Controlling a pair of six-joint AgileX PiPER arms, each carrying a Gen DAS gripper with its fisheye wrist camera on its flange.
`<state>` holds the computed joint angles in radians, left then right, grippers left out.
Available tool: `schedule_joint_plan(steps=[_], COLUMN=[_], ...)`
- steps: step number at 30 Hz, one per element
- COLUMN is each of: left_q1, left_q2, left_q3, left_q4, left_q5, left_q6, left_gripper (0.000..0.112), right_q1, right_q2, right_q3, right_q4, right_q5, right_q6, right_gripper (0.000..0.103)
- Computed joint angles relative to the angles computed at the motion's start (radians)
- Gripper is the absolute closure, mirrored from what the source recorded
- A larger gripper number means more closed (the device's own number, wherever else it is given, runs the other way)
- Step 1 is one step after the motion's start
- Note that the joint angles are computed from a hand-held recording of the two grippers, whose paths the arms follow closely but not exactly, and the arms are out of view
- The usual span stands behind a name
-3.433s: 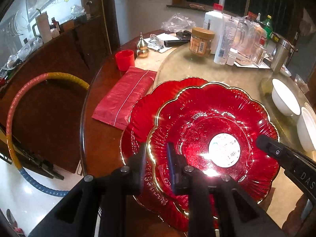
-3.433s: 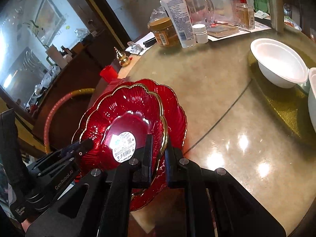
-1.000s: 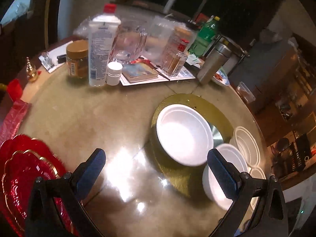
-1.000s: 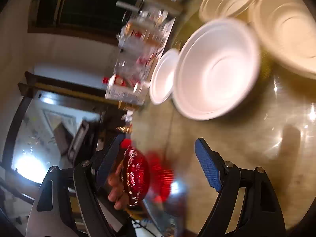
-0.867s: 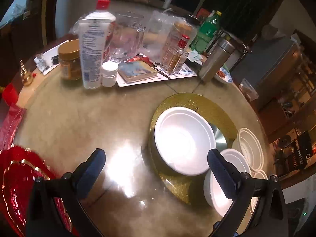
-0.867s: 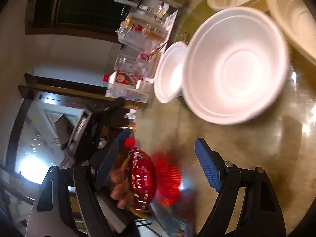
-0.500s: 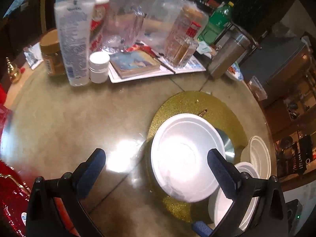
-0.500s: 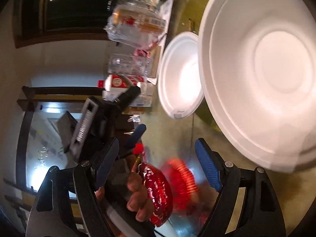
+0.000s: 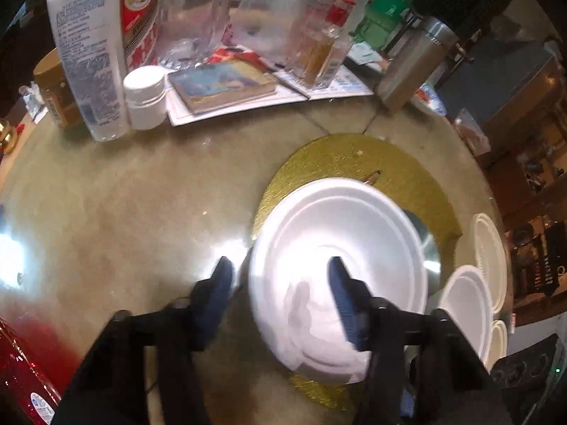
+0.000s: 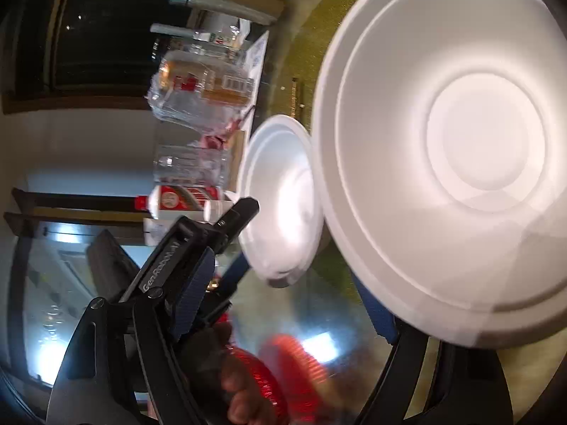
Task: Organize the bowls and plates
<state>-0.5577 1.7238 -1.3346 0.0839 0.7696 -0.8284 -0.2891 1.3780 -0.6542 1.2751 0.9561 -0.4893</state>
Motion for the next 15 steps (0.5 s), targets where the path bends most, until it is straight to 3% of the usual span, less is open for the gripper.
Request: schedule_joint_plan(steps=[1, 2, 4, 9, 15], left_q1=[0.002, 0.009, 0.018, 0.004, -0.007], left_q2=[0.003, 0.004, 0.011, -0.021, -0.083], left_q3=[0.004, 0.017, 0.029, 0.068, 0.126], left_q4=[-0.003, -0.022, -0.05, -0.033, 0.002], left_q5=[0.002, -0.007, -0.007, -0.018, -0.021], left_q6=[0.0, 0.012, 0.029, 0.012, -0.032], left_gripper=[0.067, 0.071, 0.094, 0.102, 0.101], right_q1=[0.013, 0.025, 0.048, 0.06, 0.082], right_q2=[0.0, -0.012, -0.023, -0.019, -0.056], right_q3=[-0.001, -0.006, -0.02, -0.009, -0.001], right_q4=[-0.008, -0.041, -0.113, -0.111, -0.117], right_q5=[-0.022, -0.052, -0.103, -0.142, -0.147], right_q6=[0.006, 0.034, 0.094, 0.068, 0.065], right_gripper=[0.046, 0.055, 0.082, 0.095, 0.095])
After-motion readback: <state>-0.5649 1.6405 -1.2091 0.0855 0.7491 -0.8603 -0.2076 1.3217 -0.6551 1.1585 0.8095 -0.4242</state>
